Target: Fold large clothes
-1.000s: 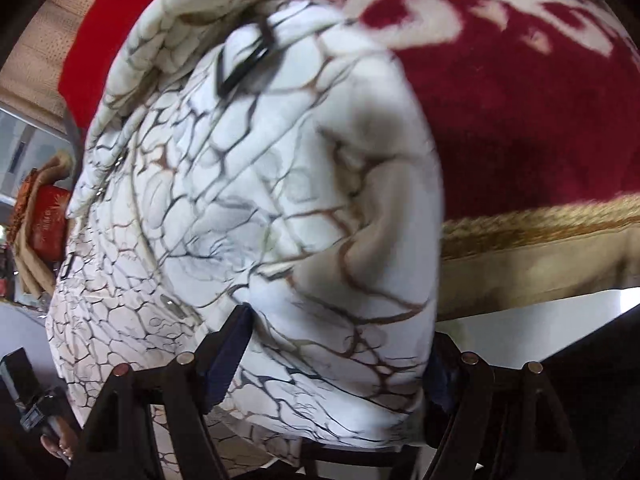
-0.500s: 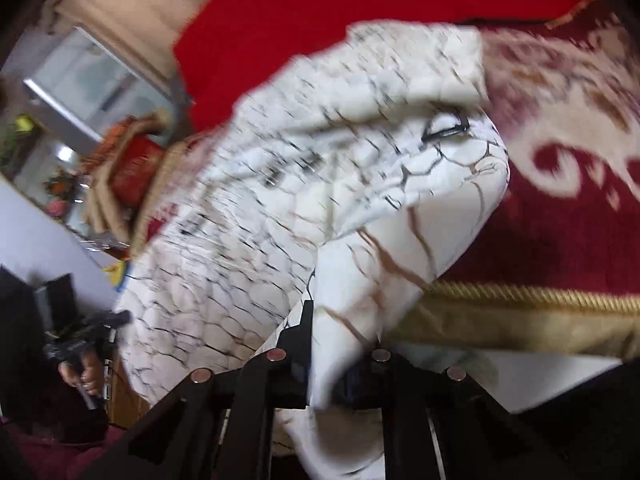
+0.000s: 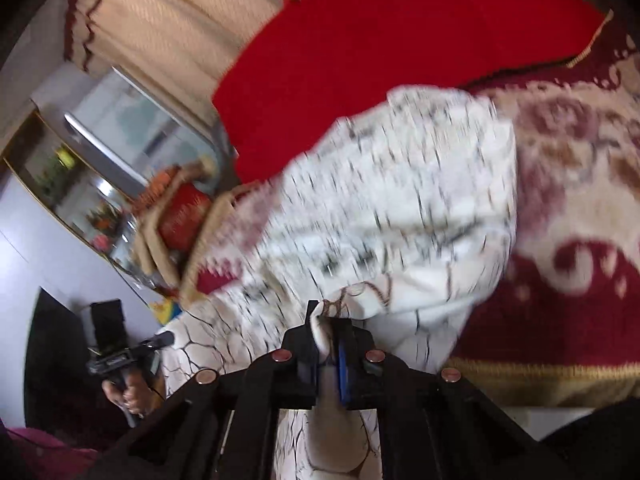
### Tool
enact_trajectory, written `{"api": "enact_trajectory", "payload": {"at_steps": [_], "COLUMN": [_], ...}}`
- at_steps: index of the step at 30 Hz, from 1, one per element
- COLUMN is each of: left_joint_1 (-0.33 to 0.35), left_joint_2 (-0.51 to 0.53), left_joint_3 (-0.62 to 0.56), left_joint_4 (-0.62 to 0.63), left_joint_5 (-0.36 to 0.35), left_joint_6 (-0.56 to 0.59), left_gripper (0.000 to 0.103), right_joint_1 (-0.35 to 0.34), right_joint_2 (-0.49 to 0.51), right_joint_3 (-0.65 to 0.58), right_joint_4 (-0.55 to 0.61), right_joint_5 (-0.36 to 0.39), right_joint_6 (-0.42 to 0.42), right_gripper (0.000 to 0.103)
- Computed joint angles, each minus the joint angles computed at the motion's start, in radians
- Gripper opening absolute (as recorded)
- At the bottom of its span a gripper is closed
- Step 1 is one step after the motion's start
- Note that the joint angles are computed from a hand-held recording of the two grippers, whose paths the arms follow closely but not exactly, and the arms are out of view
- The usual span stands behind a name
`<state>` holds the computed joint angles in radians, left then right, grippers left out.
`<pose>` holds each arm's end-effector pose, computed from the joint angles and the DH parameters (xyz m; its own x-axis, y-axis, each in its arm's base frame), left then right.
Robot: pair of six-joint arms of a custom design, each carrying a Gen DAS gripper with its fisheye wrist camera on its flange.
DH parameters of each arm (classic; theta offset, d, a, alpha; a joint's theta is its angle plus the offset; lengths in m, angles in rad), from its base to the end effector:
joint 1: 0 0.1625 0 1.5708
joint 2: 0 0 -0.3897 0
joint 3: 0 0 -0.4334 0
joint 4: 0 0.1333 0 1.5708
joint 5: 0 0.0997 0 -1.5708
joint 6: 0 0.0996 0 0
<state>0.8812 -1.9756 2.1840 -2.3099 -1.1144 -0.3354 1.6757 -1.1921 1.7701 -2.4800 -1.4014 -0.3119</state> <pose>-0.1189 -0.4227 0.4044 -0.9686 0.1578 -0.1923 0.2435 0.7596 -0.6030 0.2156 -0.6141 0.2274 -0.8971 -0.4387 -0.0519 -0.3933 0.8467 -0.3584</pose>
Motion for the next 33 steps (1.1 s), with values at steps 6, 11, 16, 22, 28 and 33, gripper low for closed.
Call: {"api": "enact_trajectory", "payload": {"at_steps": [6,11,16,22,28,33], "left_joint_1": [0.058,0.082,0.033,-0.032,-0.060,-0.066], "left_joint_2": [0.152,0.198,0.114,0.039,-0.017,-0.089], "left_joint_3": [-0.181,-0.212,-0.120,-0.051,0.003,0.065], "left_joint_4": [-0.044,0.015,0.036,0.157,0.325,0.407], "left_joint_5": [-0.013,-0.006,0.046,0.129,0.173,0.170], "left_joint_6": [0.103,0.098,0.076,-0.034,-0.206,-0.296], "left_gripper": [0.006,0.006,0.006,0.006,0.070,0.072], "right_joint_1": [-0.020,0.035,0.032,0.002,0.042,0.024], "right_joint_2": [0.073,0.140,0.113,0.066,0.139,0.165], "right_joint_3": [-0.131,-0.287,-0.237,-0.063,-0.058,-0.036], "right_joint_4": [-0.098,0.052,0.212,0.132,0.144,0.147], "right_joint_5": [0.152,-0.110,-0.238,-0.294,-0.268,-0.313], "right_joint_6": [0.102,0.098,0.128,0.184,0.144,0.200], "right_gripper": [0.004,0.008,0.008,0.009,0.012,0.069]}}
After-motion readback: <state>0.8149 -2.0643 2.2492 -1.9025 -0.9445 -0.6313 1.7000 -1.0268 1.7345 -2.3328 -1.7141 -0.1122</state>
